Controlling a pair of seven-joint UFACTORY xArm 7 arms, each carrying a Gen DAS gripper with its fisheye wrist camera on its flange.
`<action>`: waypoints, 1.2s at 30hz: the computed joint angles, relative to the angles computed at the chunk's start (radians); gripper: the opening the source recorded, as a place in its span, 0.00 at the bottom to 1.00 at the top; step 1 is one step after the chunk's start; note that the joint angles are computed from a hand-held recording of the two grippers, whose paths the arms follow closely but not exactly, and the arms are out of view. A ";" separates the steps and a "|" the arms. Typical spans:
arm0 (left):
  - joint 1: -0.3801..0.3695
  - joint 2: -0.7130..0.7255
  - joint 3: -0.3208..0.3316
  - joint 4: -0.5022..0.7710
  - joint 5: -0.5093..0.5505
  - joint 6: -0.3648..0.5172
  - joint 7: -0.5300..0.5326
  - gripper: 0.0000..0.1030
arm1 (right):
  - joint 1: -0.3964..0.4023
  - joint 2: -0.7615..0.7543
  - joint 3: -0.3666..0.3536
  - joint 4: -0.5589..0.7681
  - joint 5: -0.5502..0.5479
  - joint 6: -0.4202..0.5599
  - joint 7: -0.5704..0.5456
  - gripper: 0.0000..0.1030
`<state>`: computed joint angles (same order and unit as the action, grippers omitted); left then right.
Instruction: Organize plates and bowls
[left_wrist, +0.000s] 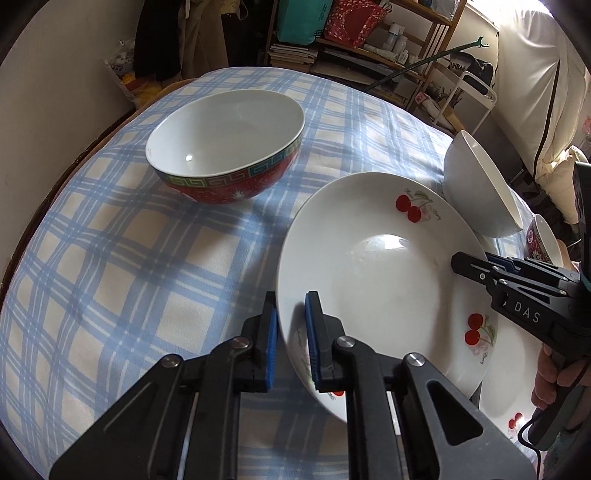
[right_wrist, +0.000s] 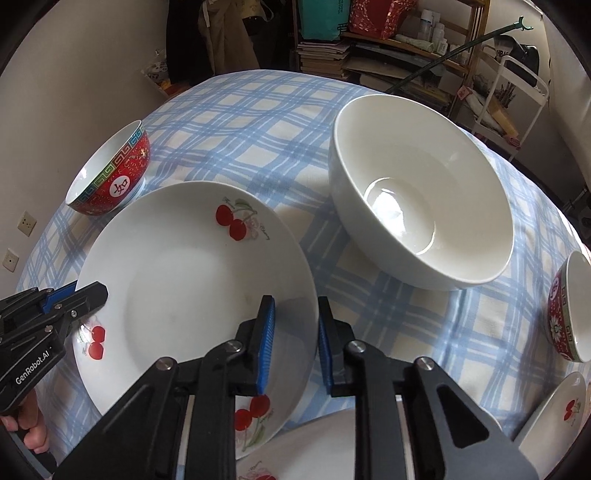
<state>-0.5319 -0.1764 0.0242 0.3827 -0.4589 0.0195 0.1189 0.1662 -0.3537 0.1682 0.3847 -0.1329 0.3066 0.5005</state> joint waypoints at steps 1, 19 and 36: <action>-0.024 0.000 0.024 0.002 -0.025 0.002 0.018 0.13 | 0.010 -0.001 -0.012 -0.002 0.018 -0.004 -0.006 0.21; 0.199 -0.154 -0.115 -0.069 0.202 0.114 -0.173 0.11 | 0.128 -0.055 -0.070 -0.034 0.255 0.013 -0.146 0.18; 0.213 -0.429 -0.087 -0.193 0.346 0.375 -0.294 0.11 | 0.240 -0.194 -0.013 -0.120 0.286 0.067 -0.080 0.17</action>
